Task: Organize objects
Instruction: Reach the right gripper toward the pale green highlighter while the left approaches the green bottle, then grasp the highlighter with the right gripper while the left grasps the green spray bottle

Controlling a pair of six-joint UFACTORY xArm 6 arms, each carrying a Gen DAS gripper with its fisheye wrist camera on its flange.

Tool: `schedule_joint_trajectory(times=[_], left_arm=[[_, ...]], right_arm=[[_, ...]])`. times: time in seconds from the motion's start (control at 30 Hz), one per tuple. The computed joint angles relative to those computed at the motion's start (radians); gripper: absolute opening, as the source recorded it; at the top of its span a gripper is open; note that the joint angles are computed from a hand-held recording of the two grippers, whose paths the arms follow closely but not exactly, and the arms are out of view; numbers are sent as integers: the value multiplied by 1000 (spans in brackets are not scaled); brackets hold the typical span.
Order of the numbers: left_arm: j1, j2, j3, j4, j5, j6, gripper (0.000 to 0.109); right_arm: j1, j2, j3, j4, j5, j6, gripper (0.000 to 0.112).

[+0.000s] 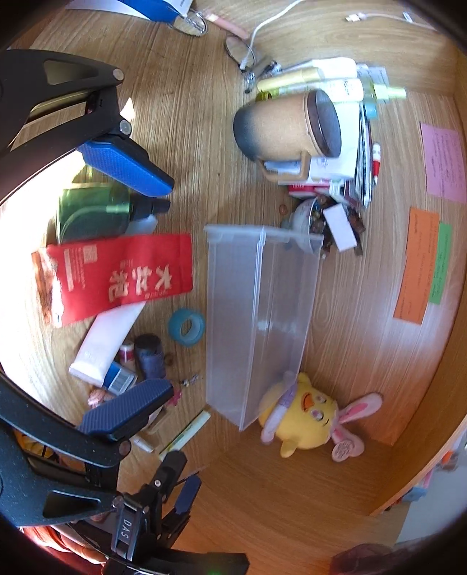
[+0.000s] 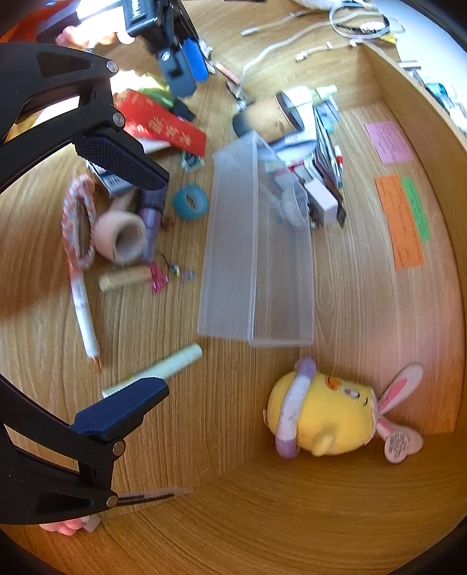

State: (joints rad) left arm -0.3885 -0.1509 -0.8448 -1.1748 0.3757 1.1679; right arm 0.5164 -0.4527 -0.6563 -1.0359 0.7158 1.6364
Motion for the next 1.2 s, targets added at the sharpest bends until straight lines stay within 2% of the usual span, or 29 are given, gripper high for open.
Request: schedule_joint_trajectory(times=[0.03,0.1,0.27,0.43,0.7,0.8,0.9,0.97,1.03,1.07,1.1,1.2], left_arm=[[5,7,-4,6,-6,-6,92],[16,26,-14,60,-12,-51,84],[38,66,-21,138,-35,-129,84],[70,87,-11,206,-24,-203,77],[105,91,6,231,10,-239,68],[106,93,12,234,17,-237,63],[109,100,8,204,25,-217,62],[113,106,1,192,38,-211,59],[120,111,-5,175,56,-200,51],[122,112,-6,170,59,-197,49],[123,116,-6,180,58,-203,43],[120,119,-2,168,43,-198,41]], right_arm=[[-9,-4,4,3,1,-2,103],[-28,-13,14,14,12,-9,103],[-82,-30,39,58,14,-53,101],[-148,-44,66,122,-15,-106,92],[-223,40,35,249,-56,-267,54],[-244,61,35,303,-88,-323,46],[-236,65,30,280,-80,-316,42],[-233,74,22,286,-72,-325,33],[-223,83,11,273,-41,-312,22],[-219,84,7,267,-31,-307,20],[-219,85,7,266,-29,-304,16],[-223,75,17,267,-39,-300,14]])
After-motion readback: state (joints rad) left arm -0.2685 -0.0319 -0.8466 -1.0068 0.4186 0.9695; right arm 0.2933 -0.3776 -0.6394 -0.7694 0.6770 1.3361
